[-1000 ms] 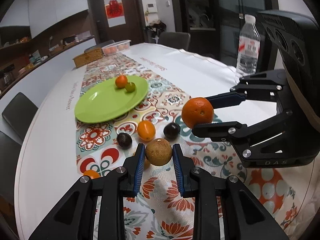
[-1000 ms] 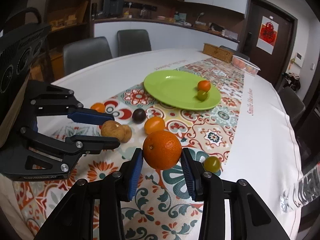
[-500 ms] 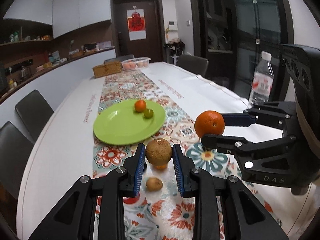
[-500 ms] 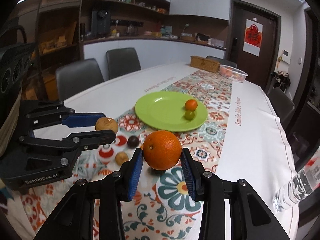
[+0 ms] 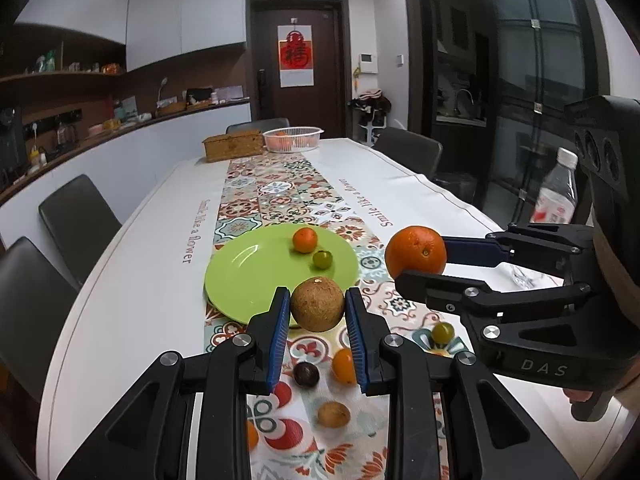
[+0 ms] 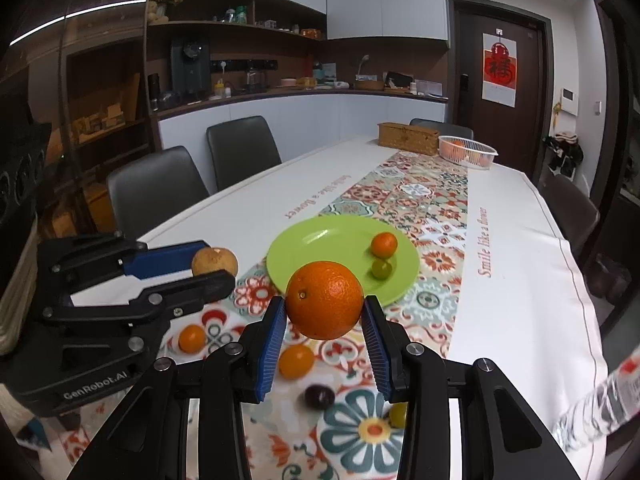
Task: Organize fruits
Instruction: 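Carry the kiwi with the left tool while the right tool carries the orange to the plate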
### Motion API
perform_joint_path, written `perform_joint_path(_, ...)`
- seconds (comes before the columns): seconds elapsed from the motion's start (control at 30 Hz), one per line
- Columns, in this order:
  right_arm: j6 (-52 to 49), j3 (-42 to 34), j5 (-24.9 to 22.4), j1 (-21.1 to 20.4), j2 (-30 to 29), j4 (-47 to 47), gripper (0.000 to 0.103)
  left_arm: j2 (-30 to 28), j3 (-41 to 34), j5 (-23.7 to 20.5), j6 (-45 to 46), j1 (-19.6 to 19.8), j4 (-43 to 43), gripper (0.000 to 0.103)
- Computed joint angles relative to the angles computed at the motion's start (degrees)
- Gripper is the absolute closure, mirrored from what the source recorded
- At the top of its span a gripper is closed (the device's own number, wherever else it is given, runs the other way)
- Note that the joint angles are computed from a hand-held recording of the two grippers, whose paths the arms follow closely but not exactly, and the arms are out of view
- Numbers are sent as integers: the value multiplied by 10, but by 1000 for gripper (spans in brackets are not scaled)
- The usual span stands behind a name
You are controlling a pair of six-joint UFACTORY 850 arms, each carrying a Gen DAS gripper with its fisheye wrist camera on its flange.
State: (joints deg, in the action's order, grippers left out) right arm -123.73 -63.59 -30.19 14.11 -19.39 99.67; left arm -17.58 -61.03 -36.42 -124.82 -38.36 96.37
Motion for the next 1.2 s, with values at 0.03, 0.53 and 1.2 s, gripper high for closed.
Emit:
perform_joint_path(0.03, 5, -6, 1, 2, -4, -4, 63, 0, -1, 2, -1, 3, 0, 75)
perform_joint_path(0.53, 178, -148, 35, 36, -95, -152, 63, -31, -48, 58, 59, 67, -33, 75)
perform_joint_path(1.2, 565, -374, 26, 60, -261, -498, 63, -126, -142, 176, 231, 168, -219, 75)
